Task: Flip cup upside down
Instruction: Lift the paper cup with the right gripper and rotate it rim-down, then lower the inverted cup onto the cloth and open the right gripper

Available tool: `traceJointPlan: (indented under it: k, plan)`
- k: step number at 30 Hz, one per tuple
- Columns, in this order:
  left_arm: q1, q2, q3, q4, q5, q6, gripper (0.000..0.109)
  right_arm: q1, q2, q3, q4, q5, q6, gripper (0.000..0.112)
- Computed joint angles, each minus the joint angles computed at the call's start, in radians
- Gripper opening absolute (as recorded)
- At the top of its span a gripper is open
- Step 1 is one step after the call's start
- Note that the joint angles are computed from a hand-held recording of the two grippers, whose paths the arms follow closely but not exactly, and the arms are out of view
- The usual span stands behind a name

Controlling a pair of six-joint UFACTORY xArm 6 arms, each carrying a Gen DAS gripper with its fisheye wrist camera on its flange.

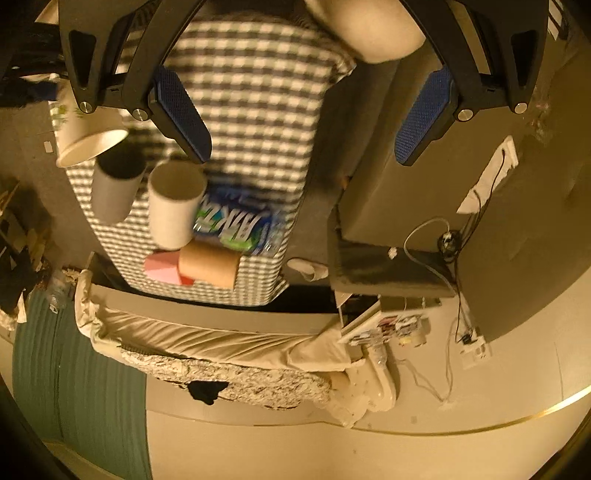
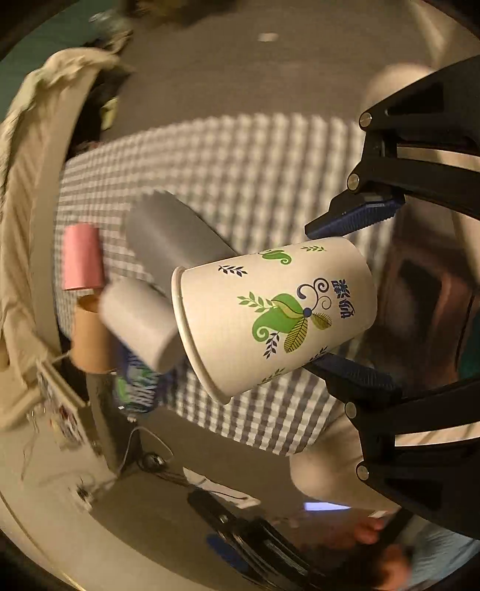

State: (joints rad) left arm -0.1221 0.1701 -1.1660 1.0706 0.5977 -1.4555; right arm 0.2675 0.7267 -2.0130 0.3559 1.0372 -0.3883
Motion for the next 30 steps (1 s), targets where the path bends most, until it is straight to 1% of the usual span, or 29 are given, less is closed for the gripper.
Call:
traceJointPlan:
  k: [4, 6, 10, 14, 19, 21, 22, 23, 27, 30]
  plan:
    - [0.008, -0.024, 0.064, -0.004, -0.026, -0.01, 0.102, 0.034, 0.006, 0.063, -0.015, -0.067, 0.159, 0.063]
    - [0.009, -0.031, 0.086, -0.002, -0.04, -0.016, 0.102, 0.048, 0.02, 0.066, -0.054, -0.095, 0.212, 0.063]
    - [0.011, -0.026, 0.108, -0.019, -0.07, -0.005, 0.102, 0.062, 0.018, 0.102, -0.102, -0.15, 0.242, 0.063]
    - [0.012, -0.024, 0.111, -0.025, -0.091, -0.001, 0.102, 0.069, 0.031, 0.102, -0.11, -0.174, 0.256, 0.063]
    - [0.001, -0.03, 0.106, -0.001, -0.079, -0.024, 0.102, 0.063, 0.036, 0.098, -0.081, -0.193, 0.235, 0.065]
    - [-0.006, -0.031, 0.101, -0.003, -0.065, -0.021, 0.102, 0.058, 0.032, 0.103, -0.049, -0.207, 0.213, 0.069]
    - [-0.009, -0.031, 0.099, -0.007, -0.057, -0.017, 0.102, 0.055, 0.025, 0.11, -0.037, -0.213, 0.203, 0.075]
    - [-0.014, -0.031, 0.095, -0.01, -0.047, -0.016, 0.103, 0.052, 0.012, 0.124, -0.024, -0.224, 0.191, 0.077]
    - [-0.037, -0.024, 0.07, -0.029, -0.019, -0.009, 0.102, 0.04, -0.069, 0.213, 0.047, -0.298, 0.096, 0.079]
    - [-0.047, -0.015, 0.05, -0.051, -0.037, -0.005, 0.102, 0.022, -0.152, 0.313, 0.109, -0.408, 0.004, 0.082]
